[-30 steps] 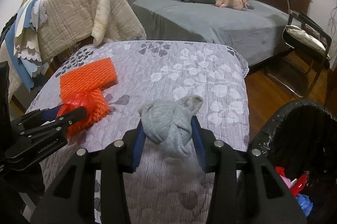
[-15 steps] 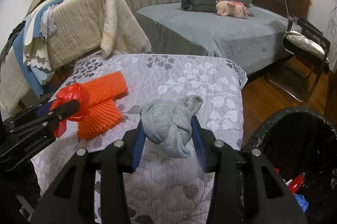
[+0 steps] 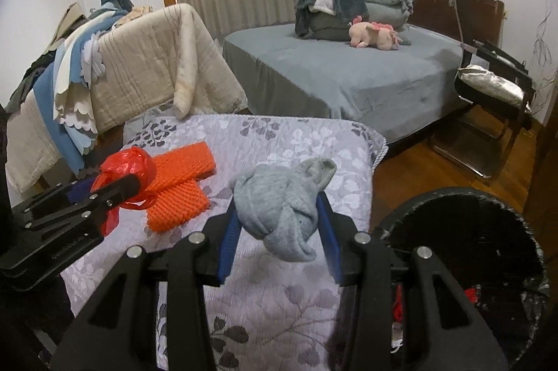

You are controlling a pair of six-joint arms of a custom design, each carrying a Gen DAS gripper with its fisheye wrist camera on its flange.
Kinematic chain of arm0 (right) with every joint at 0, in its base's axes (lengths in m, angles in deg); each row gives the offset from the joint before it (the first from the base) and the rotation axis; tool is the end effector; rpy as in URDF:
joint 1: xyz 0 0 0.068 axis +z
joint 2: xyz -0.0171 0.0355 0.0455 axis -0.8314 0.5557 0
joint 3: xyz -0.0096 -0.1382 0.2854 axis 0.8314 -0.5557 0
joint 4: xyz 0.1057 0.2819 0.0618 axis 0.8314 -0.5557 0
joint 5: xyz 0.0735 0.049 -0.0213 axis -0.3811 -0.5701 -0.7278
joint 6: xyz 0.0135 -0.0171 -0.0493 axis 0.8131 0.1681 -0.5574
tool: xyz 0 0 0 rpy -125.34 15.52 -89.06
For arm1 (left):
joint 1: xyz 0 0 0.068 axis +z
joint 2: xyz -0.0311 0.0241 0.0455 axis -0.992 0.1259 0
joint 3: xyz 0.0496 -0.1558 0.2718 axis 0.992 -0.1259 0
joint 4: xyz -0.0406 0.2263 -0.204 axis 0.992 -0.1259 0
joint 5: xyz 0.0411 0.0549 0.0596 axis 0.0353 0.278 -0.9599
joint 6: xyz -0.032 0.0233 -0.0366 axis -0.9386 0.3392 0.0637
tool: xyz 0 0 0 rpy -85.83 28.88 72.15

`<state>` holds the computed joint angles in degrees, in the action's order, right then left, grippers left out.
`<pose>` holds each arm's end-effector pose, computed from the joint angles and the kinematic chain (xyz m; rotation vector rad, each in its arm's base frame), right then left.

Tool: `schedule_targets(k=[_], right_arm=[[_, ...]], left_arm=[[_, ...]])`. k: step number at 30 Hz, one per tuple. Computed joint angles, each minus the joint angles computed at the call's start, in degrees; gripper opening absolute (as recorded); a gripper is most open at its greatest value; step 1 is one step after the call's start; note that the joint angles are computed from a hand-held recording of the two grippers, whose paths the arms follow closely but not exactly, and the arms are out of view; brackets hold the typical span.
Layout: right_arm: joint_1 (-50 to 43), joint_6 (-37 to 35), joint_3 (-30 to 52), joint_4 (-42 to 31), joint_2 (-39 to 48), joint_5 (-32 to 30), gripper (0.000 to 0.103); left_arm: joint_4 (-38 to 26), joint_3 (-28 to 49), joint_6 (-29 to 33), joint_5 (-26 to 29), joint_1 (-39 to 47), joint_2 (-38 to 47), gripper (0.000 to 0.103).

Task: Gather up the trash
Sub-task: 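Carry the red bag and grey cloth over the bin and open both tools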

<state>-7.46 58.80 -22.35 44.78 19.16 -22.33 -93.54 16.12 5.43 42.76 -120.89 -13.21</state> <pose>0.2326 0.2532 0.2047 -0.5145 2.2111 0.3460 0.1492 -0.0917 0.1971 -0.2931 2.2136 -0.0069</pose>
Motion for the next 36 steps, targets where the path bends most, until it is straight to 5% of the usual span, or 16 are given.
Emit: schedule_targets(k=[17,36], right_arm=[[-2.1,0.3,-8.8,-7.6,-19.5,4.0,0.04],[-20.5,-4.7,-18.0,-15.9,-37.3,1.2,0.041]], left_arm=[[-6.6,8.1,-11.3,-10.8,-19.3,6.8,0.041],[9.8,17.7,-3.0,-7.0,-25.7,26.3,0.041]])
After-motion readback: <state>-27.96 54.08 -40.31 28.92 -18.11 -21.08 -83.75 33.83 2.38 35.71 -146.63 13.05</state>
